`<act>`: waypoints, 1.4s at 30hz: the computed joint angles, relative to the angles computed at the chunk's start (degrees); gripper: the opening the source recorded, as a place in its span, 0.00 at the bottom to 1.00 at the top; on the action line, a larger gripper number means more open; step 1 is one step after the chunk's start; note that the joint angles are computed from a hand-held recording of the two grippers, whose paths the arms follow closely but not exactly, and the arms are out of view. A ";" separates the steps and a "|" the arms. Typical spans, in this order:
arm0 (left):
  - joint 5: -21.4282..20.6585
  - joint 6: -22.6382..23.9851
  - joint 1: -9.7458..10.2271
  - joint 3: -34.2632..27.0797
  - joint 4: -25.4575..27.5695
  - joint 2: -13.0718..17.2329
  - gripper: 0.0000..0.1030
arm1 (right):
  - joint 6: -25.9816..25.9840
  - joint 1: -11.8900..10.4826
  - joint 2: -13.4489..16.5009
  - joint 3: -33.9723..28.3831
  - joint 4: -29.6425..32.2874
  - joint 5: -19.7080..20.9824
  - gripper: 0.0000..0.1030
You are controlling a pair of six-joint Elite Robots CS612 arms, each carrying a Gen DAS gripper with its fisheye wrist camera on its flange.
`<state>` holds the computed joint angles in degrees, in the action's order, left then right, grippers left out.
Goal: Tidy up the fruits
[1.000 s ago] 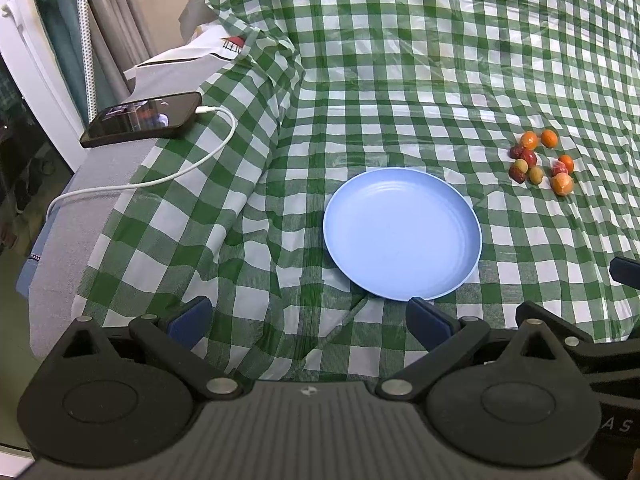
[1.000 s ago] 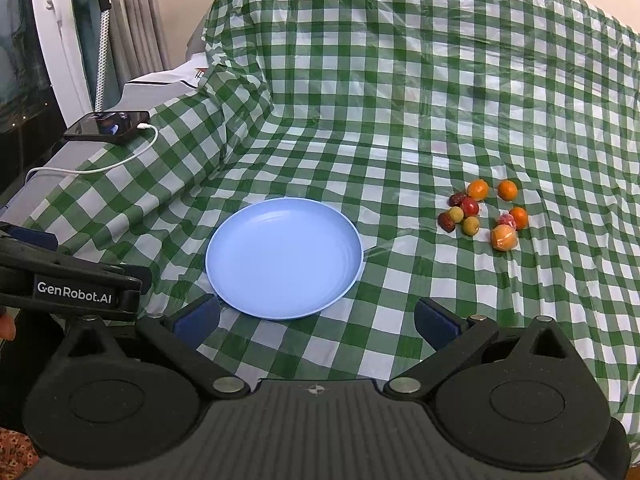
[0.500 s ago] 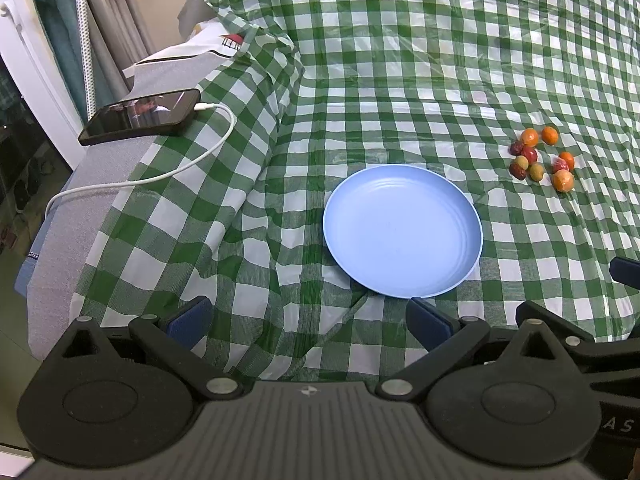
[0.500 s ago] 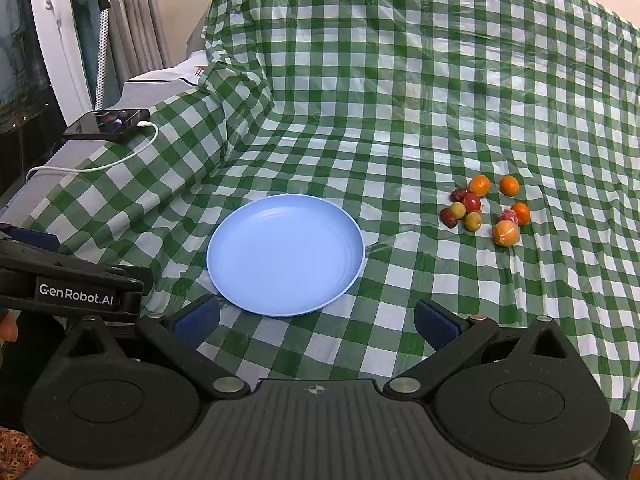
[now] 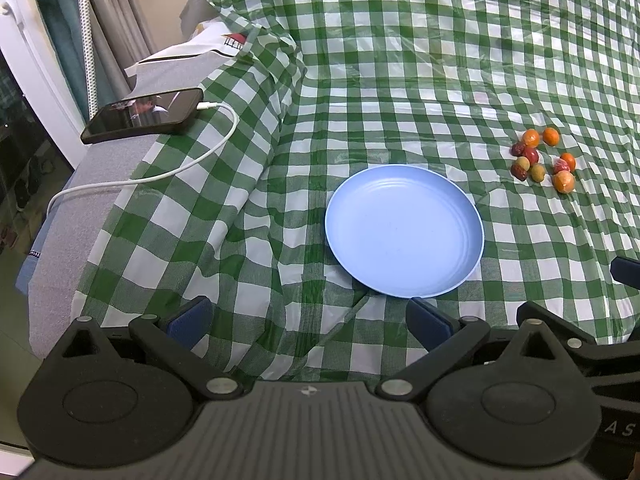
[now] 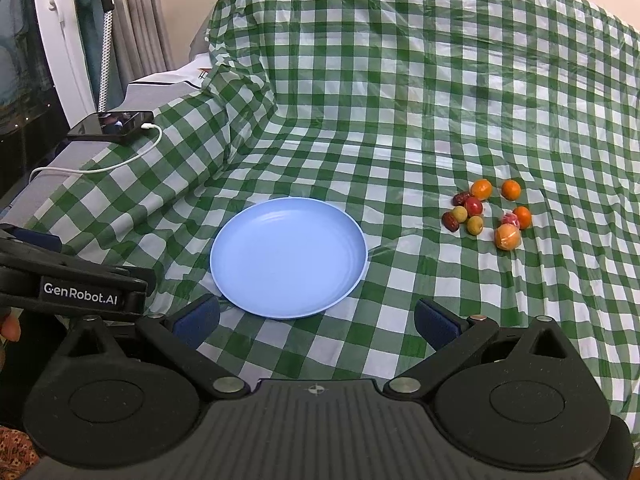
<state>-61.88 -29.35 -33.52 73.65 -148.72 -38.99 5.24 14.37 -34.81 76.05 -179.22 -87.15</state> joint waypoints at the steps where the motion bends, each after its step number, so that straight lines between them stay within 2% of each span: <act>1: 0.02 -0.01 0.00 0.08 0.02 -0.04 1.00 | 0.00 -0.02 -0.01 0.01 0.01 0.01 1.00; 17: -0.34 -0.36 0.06 -0.06 0.80 -0.07 1.00 | 0.47 0.07 0.18 0.05 -0.52 0.45 1.00; 29: -2.40 -1.66 0.46 -1.67 1.48 0.68 1.00 | 3.15 -0.93 0.97 0.35 -4.83 3.32 1.00; 36: -2.57 -0.36 0.46 -3.87 2.22 1.89 1.00 | 8.52 -1.99 2.13 -0.05 -7.59 1.79 1.00; 42: -3.90 1.34 0.57 -8.15 3.13 4.12 1.00 | 10.23 -2.79 3.71 -1.27 -8.79 -4.61 1.00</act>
<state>-65.78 -28.01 -32.94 65.51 -145.59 -34.87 15.46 11.58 -31.09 74.78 -188.01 -91.76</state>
